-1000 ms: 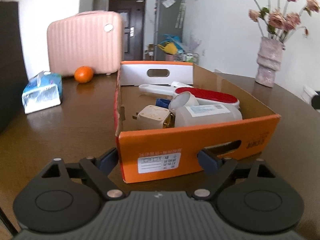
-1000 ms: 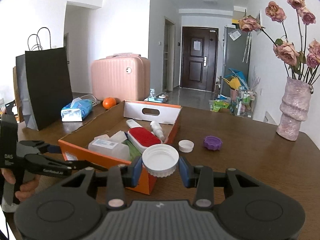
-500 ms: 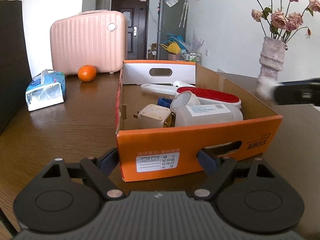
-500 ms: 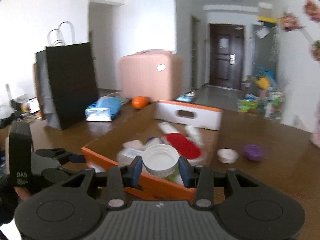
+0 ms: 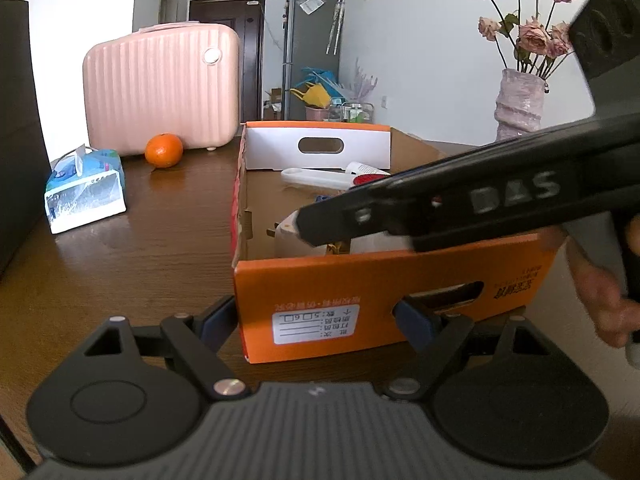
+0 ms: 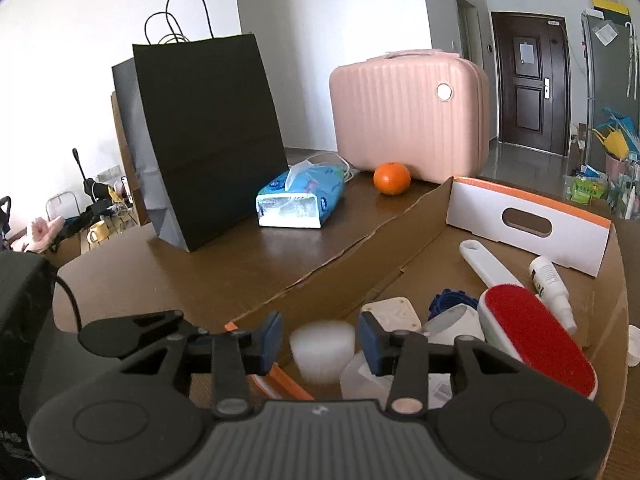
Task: Organize rigid objects
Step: 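Carry the white ridged cap into the orange box and release it, then return the right tool and grasp the last white bottle cap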
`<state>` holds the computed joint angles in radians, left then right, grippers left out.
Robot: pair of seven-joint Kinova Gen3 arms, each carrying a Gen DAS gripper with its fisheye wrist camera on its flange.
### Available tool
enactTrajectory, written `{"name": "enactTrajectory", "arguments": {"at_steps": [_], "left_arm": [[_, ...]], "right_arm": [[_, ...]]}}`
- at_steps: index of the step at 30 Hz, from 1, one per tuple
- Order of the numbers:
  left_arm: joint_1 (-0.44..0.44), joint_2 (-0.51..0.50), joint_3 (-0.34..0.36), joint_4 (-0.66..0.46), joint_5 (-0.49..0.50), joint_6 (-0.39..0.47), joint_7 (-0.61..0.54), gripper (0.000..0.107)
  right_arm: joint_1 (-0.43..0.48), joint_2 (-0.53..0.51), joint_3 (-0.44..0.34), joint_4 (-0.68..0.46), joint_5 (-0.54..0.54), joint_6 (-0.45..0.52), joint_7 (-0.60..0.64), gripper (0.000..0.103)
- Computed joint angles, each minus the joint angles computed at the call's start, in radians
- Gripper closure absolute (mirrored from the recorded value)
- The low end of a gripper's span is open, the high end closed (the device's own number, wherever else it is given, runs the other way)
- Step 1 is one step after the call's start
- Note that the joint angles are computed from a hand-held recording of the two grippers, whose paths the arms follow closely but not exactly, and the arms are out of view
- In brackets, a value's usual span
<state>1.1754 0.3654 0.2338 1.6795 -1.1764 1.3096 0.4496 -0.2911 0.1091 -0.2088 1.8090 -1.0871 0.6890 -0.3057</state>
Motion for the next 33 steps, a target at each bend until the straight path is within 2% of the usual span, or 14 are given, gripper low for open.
{"name": "enactTrajectory", "arguments": {"at_steps": [2, 8, 11, 13, 16, 20, 22, 27, 29, 31, 33], "left_arm": [[0.001, 0.001, 0.000, -0.001, 0.000, 0.002, 0.001, 0.021], [0.001, -0.002, 0.001, 0.003, 0.000, 0.001, 0.005, 0.022], [0.000, -0.003, 0.001, 0.003, 0.001, 0.001, 0.004, 0.021], [0.000, -0.001, 0.001, 0.001, 0.001, 0.003, 0.002, 0.021], [0.001, -0.001, 0.001, 0.001, 0.001, 0.002, 0.003, 0.021], [0.001, 0.001, 0.001, -0.002, 0.002, 0.004, 0.001, 0.021], [0.001, 0.000, 0.000, 0.000, 0.001, 0.002, 0.002, 0.021], [0.001, 0.002, 0.000, -0.002, 0.001, -0.001, 0.007, 0.021], [0.002, 0.005, -0.001, -0.007, 0.002, 0.001, 0.005, 0.021], [0.002, 0.003, -0.002, -0.006, 0.002, 0.000, 0.005, 0.021], [0.002, 0.004, -0.002, -0.009, 0.004, 0.002, 0.002, 0.021]], "right_arm": [[0.008, -0.021, 0.007, 0.016, -0.012, -0.012, 0.010, 0.051], [0.046, -0.117, 0.074, 0.095, -0.093, -0.033, 0.083, 0.050], [0.070, -0.194, 0.137, 0.168, -0.109, -0.058, 0.111, 0.048], [0.090, -0.246, 0.191, 0.227, -0.122, -0.067, 0.129, 0.041], [0.117, -0.300, 0.257, 0.289, -0.088, -0.085, 0.102, 0.041], [0.147, -0.327, 0.359, 0.353, -0.090, -0.068, 0.094, 0.041], [0.159, -0.322, 0.379, 0.371, -0.108, -0.077, 0.104, 0.041], [0.167, -0.285, 0.372, 0.376, -0.149, -0.111, 0.179, 0.041], [0.161, -0.245, 0.356, 0.358, -0.196, -0.120, 0.238, 0.042], [0.160, -0.194, 0.311, 0.319, -0.205, -0.155, 0.255, 0.042], [0.160, -0.134, 0.264, 0.259, -0.176, -0.187, 0.208, 0.042]]}}
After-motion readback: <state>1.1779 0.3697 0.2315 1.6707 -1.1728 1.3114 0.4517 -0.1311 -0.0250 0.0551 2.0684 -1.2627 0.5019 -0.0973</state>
